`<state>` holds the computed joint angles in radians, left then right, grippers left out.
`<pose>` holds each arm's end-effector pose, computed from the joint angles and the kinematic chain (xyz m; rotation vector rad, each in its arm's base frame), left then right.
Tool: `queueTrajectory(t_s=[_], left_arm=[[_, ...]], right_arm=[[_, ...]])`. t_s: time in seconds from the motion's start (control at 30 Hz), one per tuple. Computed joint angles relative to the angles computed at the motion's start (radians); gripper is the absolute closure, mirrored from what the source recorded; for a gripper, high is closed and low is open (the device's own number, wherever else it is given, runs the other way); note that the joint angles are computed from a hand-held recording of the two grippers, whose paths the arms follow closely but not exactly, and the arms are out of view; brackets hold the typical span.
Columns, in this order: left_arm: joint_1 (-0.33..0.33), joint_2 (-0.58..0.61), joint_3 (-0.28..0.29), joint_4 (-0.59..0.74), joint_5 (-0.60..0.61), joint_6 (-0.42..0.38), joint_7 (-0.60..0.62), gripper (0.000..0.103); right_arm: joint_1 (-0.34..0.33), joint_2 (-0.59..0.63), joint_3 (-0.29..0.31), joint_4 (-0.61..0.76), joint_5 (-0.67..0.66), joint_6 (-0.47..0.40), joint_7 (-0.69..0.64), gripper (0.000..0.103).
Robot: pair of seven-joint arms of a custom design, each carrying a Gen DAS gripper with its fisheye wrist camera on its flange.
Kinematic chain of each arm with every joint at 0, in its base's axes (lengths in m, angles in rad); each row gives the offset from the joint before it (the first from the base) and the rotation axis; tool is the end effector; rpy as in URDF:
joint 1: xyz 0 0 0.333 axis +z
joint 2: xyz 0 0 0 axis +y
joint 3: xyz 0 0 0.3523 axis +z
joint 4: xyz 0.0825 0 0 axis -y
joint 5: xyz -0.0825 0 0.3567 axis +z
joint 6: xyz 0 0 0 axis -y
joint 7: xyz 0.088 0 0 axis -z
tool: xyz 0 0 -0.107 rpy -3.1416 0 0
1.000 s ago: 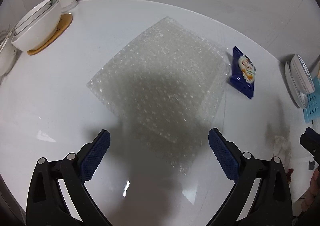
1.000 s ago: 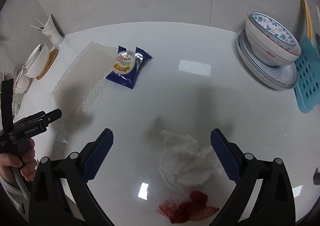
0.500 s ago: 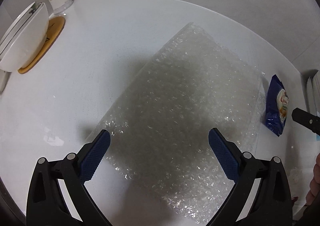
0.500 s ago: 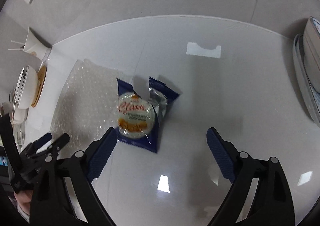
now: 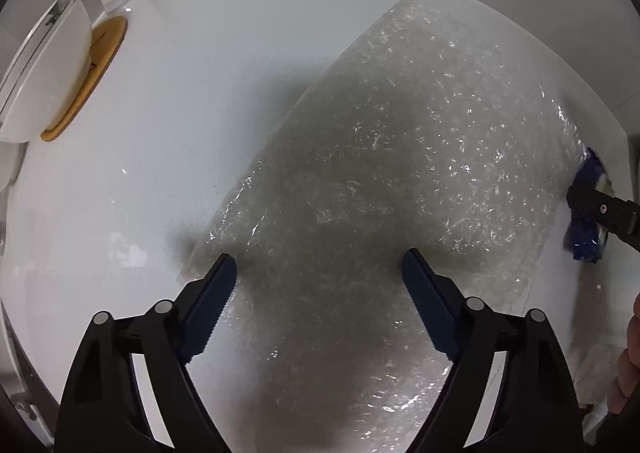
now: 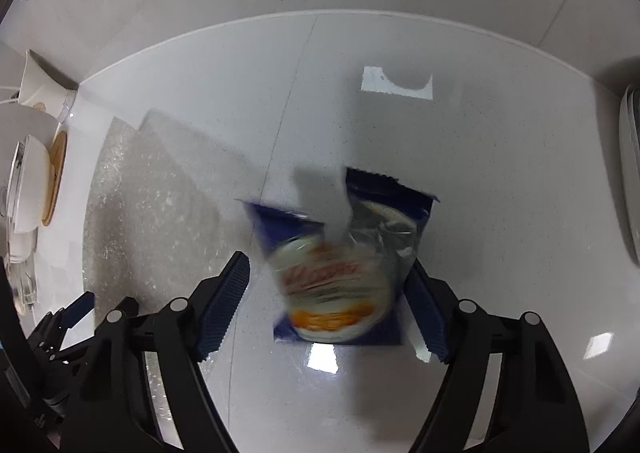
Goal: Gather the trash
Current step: 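Grasp the bubble wrap with the left tool while the right tool grasps the blue snack packet, then carry the bubble wrap and snack packet off the counter down over the wastebasket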
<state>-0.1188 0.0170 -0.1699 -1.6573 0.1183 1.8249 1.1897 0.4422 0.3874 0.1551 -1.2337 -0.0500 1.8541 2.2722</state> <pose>0.5349 -0.1479 0.6371 -2.1746 2.0243 -0.1284 0.5769 0.3587 0.6109 -1.9338 2.1682 -0.0364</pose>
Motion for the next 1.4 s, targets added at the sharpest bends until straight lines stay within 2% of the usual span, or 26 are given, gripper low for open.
queueTrajectory(t_s=[0.07,0.17,0.2,0.27,0.33,0.5,0.63,0.9,1.13,1.4], left_arm=[[-0.003,0.001,-0.003,0.012,-0.002,-0.02,-0.005,0.04],[-0.009,-0.008,-0.007,0.008,0.005,-0.024,-0.019,0.053],[-0.011,-0.012,-0.007,0.004,0.008,-0.022,-0.024,0.057],[-0.015,-0.016,-0.009,0.001,0.018,-0.019,-0.033,0.076],[-0.021,-0.025,-0.012,-0.009,0.033,-0.015,-0.041,0.087],[-0.024,-0.092,-0.001,-0.09,-0.036,0.046,-0.063,0.092],[-0.037,-0.137,0.002,-0.132,-0.04,0.083,-0.082,0.093],[-0.072,-0.191,0.0,-0.158,-0.048,0.087,-0.115,0.093],[-0.07,-0.217,0.039,-0.199,-0.073,0.146,-0.042,0.093],[-0.079,-0.289,0.055,-0.26,-0.103,0.179,0.002,0.093]], right_arm=[[0.006,0.006,-0.003,0.013,-0.017,-0.016,-0.004,0.046],[0.013,0.005,-0.006,0.017,-0.037,-0.034,-0.013,0.057],[0.017,0.007,-0.008,0.025,-0.049,-0.046,-0.015,0.063],[0.017,-0.005,-0.009,0.002,-0.059,-0.025,-0.024,0.077],[0.009,-0.019,-0.007,-0.025,-0.052,-0.005,-0.033,0.083],[0.002,-0.062,-0.005,-0.085,-0.053,0.038,-0.051,0.085],[-0.002,-0.092,0.003,-0.123,-0.034,0.077,-0.055,0.085],[-0.004,-0.171,0.002,-0.195,-0.033,0.097,-0.046,0.085],[0.002,-0.288,0.004,-0.318,-0.049,0.136,0.001,0.085],[0.024,-0.398,0.014,-0.414,-0.084,0.137,0.072,0.085]])
